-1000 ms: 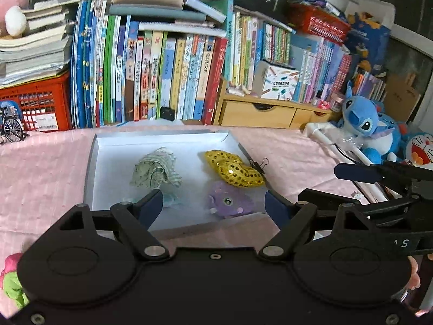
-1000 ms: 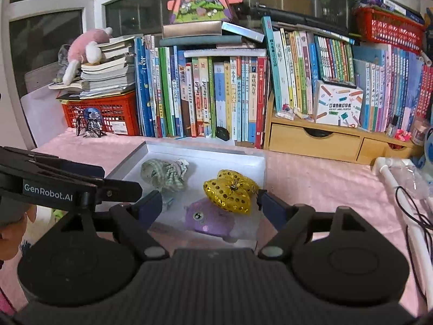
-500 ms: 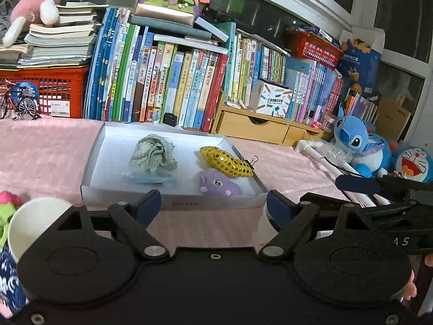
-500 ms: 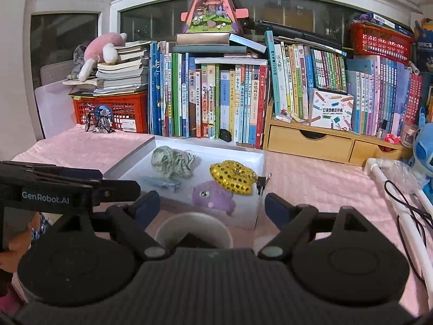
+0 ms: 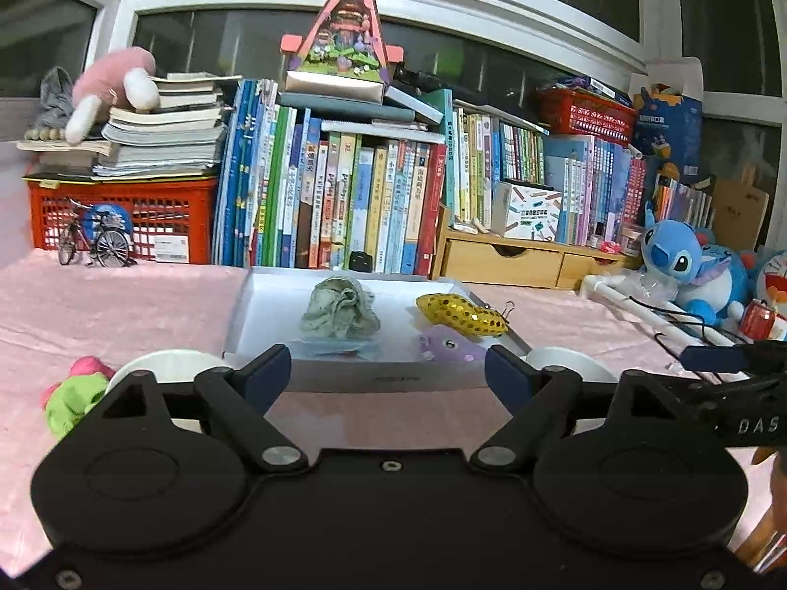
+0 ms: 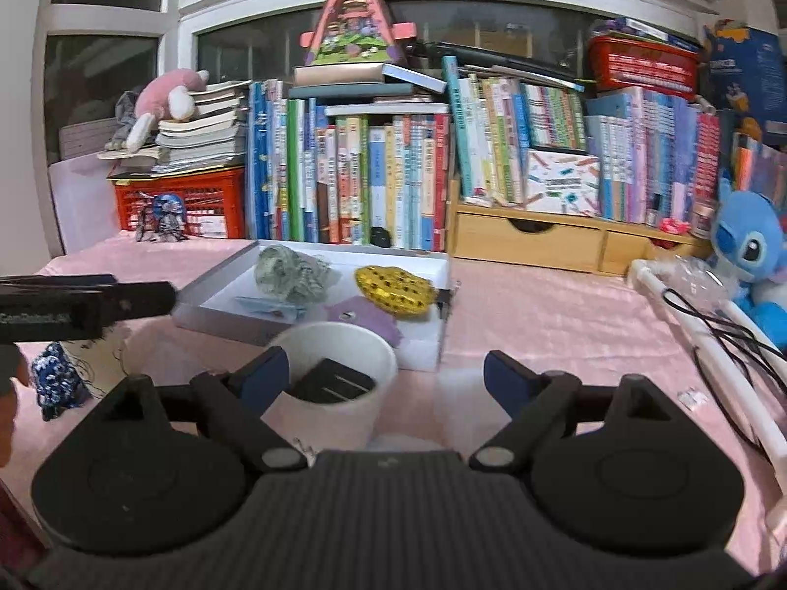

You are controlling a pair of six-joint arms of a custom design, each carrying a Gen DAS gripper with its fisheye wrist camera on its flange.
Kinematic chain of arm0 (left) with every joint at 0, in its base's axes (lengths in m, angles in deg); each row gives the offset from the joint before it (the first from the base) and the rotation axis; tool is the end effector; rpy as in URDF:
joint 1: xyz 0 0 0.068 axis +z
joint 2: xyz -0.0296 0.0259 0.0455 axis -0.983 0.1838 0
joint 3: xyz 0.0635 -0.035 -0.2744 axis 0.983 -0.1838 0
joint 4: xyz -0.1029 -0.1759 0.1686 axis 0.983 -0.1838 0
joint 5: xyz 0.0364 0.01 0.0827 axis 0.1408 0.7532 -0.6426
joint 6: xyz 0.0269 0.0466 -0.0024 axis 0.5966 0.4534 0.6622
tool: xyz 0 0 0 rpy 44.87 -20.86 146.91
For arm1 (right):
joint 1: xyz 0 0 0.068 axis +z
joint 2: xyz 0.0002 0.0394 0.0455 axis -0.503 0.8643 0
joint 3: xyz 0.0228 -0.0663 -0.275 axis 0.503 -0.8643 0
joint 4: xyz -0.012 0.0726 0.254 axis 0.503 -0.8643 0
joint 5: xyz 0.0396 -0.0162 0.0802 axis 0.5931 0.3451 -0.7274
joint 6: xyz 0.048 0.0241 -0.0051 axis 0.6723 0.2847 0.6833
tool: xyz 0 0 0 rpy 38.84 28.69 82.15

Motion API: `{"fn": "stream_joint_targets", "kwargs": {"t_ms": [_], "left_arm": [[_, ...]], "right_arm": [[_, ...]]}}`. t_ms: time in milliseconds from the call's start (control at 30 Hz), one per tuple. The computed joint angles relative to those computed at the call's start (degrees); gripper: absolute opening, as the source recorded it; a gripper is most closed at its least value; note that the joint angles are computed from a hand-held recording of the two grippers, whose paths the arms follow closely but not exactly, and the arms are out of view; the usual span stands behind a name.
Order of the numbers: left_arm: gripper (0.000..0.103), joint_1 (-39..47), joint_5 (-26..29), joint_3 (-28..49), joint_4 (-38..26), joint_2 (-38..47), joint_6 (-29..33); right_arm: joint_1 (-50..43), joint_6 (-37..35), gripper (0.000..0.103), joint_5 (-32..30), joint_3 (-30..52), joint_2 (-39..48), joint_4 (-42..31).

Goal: Organize soft objects
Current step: 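Withdraw both tools from the tray toward the remaining objects, then grasp the pink foam block with the left tool while the right tool grasps the white plush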

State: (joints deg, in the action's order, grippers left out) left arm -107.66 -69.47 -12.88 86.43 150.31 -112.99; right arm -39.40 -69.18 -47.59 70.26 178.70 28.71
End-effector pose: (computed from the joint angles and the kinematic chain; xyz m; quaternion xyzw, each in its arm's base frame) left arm 0.2105 -0.0876 0.2116 -0.1575 0.8058 0.0316 0.5699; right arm 0.3403 -0.0308 0.2240 -0.2773 0.8016 0.1831 0.4970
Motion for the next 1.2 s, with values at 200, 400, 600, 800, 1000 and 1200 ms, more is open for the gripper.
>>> {"fn": "stream_joint_targets", "kwargs": {"t_ms": [200,400,600,800,1000,1200], "left_arm": [[0.071,-2.75,-1.7,-1.6,1.53,3.2,-2.0],[0.068,-5.34,-11.07,0.9,2.26,14.37,-9.99],[0.072,-4.6,-15.08,6.93,-3.87,24.1,-19.73],[0.081,-0.59,-11.18,12.83,-13.27,27.03,-26.03],[0.082,3.3,-6.31,17.22,-20.25,28.64,-34.75],[0.077,4.12,-7.38,20.75,-23.26,31.18,-38.35]], "right_arm": [[-2.37,1.08,0.093,0.59,-1.44,1.63,1.37],[-3.82,1.95,0.093,2.01,-3.13,2.74,3.33],[-3.93,-1.29,0.094,2.83,-4.82,3.56,3.87],[-2.84,-4.9,0.095,3.75,-5.39,5.32,3.12],[-1.07,-5.16,0.095,5.46,-5.49,6.57,3.78],[0.23,-5.22,0.095,6.81,-5.54,7.54,4.56]]}}
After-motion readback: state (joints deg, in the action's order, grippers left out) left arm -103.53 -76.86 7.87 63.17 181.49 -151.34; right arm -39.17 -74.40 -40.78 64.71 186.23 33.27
